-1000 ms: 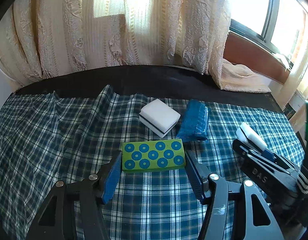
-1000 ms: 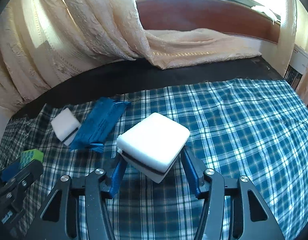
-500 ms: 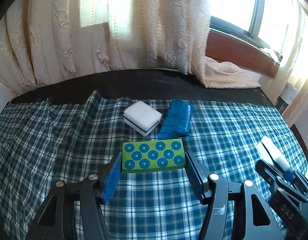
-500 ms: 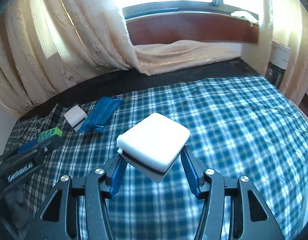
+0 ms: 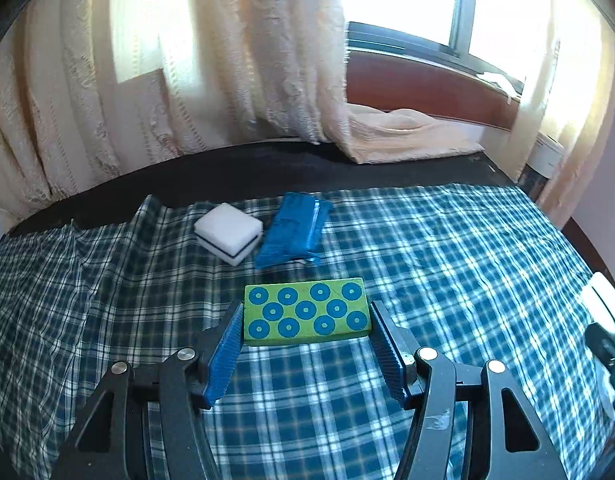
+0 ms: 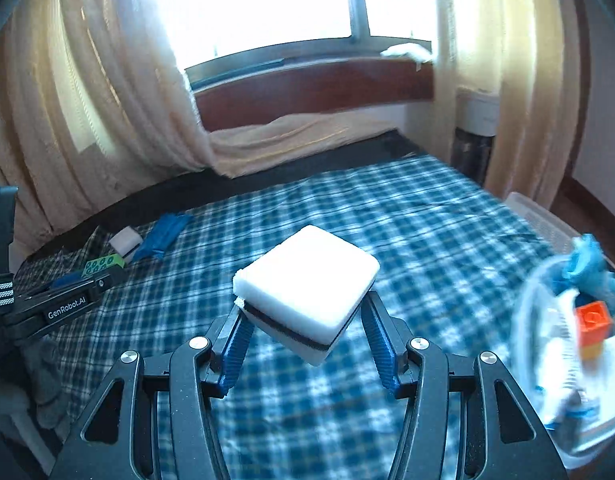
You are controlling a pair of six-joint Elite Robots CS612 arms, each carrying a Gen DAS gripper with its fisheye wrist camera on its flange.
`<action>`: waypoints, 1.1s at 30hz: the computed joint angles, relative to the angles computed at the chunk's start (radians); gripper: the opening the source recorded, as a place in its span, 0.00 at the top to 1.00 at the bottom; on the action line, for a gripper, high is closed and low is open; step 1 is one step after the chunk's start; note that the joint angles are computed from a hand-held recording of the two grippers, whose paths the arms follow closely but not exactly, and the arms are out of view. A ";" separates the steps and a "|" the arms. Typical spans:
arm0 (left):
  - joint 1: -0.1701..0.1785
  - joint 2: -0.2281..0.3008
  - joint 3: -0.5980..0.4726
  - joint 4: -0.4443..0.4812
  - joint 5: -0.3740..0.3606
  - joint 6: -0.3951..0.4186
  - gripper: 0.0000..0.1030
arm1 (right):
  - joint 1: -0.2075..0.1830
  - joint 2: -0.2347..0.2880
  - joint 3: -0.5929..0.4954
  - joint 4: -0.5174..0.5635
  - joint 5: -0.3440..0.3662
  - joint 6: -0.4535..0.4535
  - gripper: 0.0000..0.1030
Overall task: Organize objects
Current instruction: 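Lift the white sponge block and carry it to the bowl with the right gripper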
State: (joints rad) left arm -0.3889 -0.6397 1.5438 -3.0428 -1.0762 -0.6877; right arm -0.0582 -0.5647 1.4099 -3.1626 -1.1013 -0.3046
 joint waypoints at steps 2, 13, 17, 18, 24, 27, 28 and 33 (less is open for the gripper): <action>-0.005 0.000 0.000 -0.007 -0.001 0.012 0.38 | -0.013 -0.007 0.013 -0.016 -0.007 0.008 0.46; -0.032 0.003 -0.005 -0.030 -0.017 0.074 0.38 | -0.094 -0.031 0.061 -0.091 -0.080 0.088 0.46; -0.045 0.005 -0.007 -0.036 -0.014 0.104 0.38 | -0.124 -0.033 0.064 -0.104 -0.120 0.121 0.46; -0.048 0.006 -0.008 -0.037 -0.014 0.109 0.38 | -0.131 -0.033 0.064 -0.108 -0.131 0.126 0.46; -0.064 0.009 -0.015 -0.040 -0.023 0.141 0.38 | -0.156 -0.020 0.047 -0.115 -0.220 0.102 0.46; -0.068 0.009 -0.019 -0.039 -0.026 0.146 0.38 | -0.157 -0.006 0.030 -0.117 -0.259 0.069 0.46; -0.069 0.008 -0.019 -0.039 -0.029 0.147 0.38 | -0.156 0.000 0.021 -0.116 -0.278 0.057 0.46; -0.075 0.006 -0.025 -0.036 -0.034 0.155 0.38 | -0.157 0.015 0.003 -0.096 -0.306 0.002 0.46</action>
